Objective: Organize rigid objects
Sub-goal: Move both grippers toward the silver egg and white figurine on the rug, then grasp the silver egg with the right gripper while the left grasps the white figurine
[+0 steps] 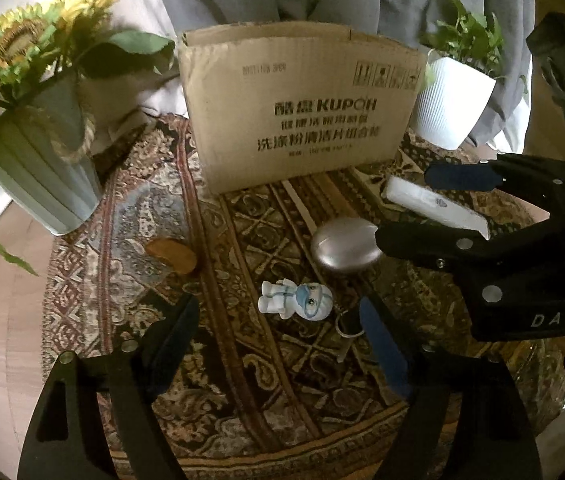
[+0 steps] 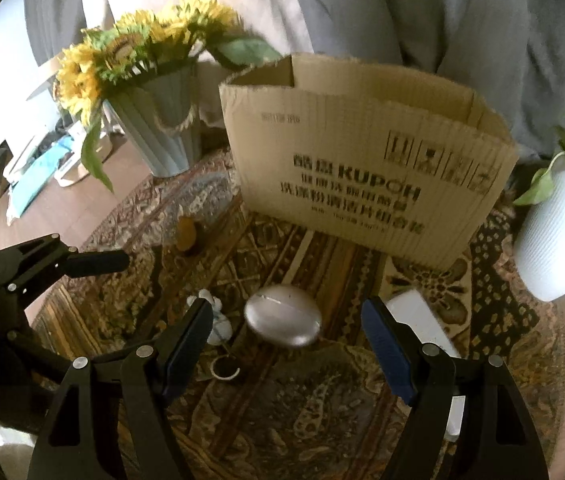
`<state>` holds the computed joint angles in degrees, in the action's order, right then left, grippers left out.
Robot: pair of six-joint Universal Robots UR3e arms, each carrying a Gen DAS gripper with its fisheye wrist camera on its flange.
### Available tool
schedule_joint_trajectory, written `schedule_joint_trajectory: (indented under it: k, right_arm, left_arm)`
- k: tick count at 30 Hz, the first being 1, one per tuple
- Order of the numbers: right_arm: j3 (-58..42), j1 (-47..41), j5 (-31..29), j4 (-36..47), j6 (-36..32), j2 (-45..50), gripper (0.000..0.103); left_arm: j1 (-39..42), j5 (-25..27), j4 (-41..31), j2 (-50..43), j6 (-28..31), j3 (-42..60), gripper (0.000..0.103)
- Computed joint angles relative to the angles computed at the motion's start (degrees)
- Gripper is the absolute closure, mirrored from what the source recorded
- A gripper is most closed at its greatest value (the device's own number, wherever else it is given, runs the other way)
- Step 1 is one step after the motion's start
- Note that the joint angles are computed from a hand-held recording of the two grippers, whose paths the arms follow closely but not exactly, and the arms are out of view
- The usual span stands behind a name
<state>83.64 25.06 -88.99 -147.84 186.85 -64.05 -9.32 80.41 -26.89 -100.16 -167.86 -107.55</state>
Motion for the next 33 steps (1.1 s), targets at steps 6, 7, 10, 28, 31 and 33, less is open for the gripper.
schedule_joint_trajectory:
  k: [6,7,10,28,31,33]
  right_arm:
    - [-0.60,-1.18,1.88,0.56,-0.85,2.57,0.025]
    - [-0.68,-1.31,2.09,0.59,-0.98,2.90,0.025]
    - [-1.02,-1.88,3.15,0.41,-1.45,4.24,0.025]
    - [-5.83,-3.71,8.93,1.75,-4.17,11.27,0.025]
    - [-6.63,-3.71,9.43,1.94,-4.35,12.11,0.025]
    - [-7.17,-3.87,9.90,2.19,-4.37,12.67,0.025]
  left_arm:
    - [0.10,-0.72,1.94,-3.11,0.85,0.14,0.021]
    - [0.14,-0.92,2.15,-3.67,1.01,0.29,0.021]
    - [0.19,-1.31,2.72,-5.01,1.19,0.68,0.021]
    - [1.34,-5.44,3.59,-9.92,1.31,2.12,0.040]
    - [1.61,-6.38,3.59,-10.00,1.59,2.00,0.046]
    - [1.48,-6.40,3.84,-9.91,1.79,1.85,0.049]
